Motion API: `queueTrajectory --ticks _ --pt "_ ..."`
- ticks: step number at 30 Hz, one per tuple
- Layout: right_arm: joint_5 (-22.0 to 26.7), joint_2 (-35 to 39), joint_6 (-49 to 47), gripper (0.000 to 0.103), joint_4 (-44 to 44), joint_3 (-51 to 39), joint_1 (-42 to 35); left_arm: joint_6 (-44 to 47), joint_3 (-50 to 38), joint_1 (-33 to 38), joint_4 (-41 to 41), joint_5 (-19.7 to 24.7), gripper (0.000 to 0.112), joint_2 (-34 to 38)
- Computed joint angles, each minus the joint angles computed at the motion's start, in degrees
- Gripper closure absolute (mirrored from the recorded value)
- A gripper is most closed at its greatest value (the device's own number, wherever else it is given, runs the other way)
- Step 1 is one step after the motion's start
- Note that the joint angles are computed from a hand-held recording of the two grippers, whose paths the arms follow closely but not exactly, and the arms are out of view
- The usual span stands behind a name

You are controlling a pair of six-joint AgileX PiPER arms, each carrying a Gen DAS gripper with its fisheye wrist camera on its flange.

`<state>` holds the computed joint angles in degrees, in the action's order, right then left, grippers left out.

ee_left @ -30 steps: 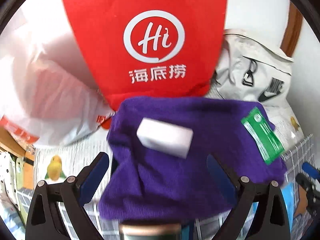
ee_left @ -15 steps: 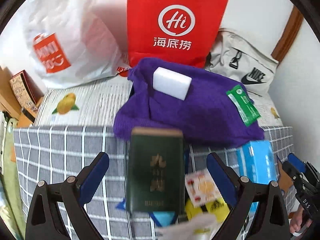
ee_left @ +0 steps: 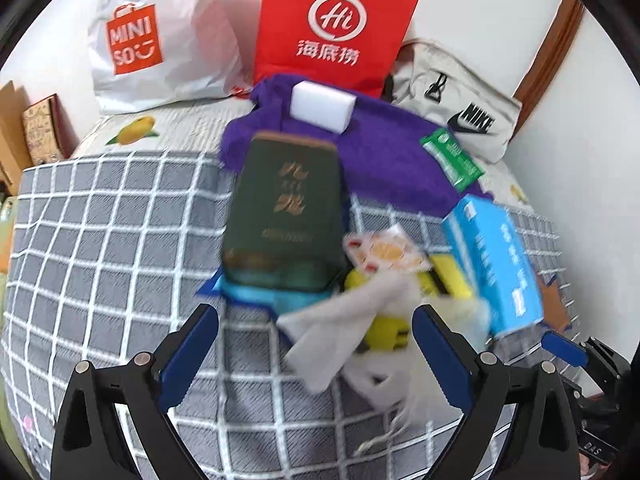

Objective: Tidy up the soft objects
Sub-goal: 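Move both tools back toward the items beside the green tin, then grasp the white tissue beside the green tin with the left tool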

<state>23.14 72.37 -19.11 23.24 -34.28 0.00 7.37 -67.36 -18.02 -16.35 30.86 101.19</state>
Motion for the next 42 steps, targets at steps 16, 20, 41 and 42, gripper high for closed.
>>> queueTrajectory --ticks 16,20,41,42 --pt "-0.31 13.68 -40.76 0.055 36.44 3.05 -4.16 2.48 10.01 2.60 -1.47 -4.50 0.015 -4.23" --pt "-1.19 16.26 -42.96 0.057 39.56 1.60 -3.36 2.59 9.42 2.76 -1.39 -4.02 0.015 -3.68" --pt "-4.54 2.92 -26.22 0.083 21.78 8.38 -3.95 13.58 4.59 -0.21 -10.43 -4.57 0.015 -2.30" --pt "-4.47 2.48 -26.24 0.083 21.82 8.74 -4.19 12.67 3.60 -0.74 -9.32 -4.66 0.015 -1.61"
